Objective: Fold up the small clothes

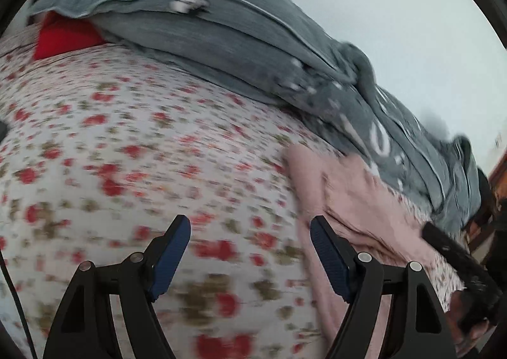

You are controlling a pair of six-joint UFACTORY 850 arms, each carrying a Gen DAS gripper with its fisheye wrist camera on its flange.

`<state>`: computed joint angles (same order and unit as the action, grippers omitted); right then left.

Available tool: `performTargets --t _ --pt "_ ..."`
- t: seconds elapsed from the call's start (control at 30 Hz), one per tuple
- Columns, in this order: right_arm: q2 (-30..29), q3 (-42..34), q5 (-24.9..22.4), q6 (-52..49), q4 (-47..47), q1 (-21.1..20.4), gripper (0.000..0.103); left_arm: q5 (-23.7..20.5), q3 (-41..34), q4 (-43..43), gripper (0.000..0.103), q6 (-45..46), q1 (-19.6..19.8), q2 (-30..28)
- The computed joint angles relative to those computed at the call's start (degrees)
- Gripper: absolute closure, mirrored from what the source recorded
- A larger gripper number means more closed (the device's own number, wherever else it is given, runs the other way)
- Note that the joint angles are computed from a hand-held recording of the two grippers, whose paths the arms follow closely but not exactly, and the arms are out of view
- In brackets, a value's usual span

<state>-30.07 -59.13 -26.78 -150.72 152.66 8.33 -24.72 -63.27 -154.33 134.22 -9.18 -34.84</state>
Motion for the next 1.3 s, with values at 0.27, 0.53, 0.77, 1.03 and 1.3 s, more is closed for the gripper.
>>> performTargets --t 0.27,0.53,0.77,1.03,1.3 --pt "5.56 10.57 -3.08 -5.32 4.49 -13.03 0.042 5.08 -9.49 18.82 0.042 -15.06 -4.35 -4.63" --pt "-0.72 8.35 -8.6 15.94 -15.67 -21.0 0.042 5.9 -15.78 24.43 0.065 -20.92 -5.05 -9.69" --pt "-1.86 7.83 -9.5 18.12 -18.22 -21.3 0.042 4.69 -17.07 24.96 0.065 -21.02 -5.19 -11.35" --pt "-2.49 7.49 -10.99 21.17 -20.27 -22.04 0.042 -3.45 -15.08 23.86 0.093 -22.54 -3.1 -11.13" --pt "-2.42 7.66 -11.33 21.71 -20.51 -22.25 0.042 -14.7 -9.74 15.08 0.096 -14.93 -1.61 -8.78"
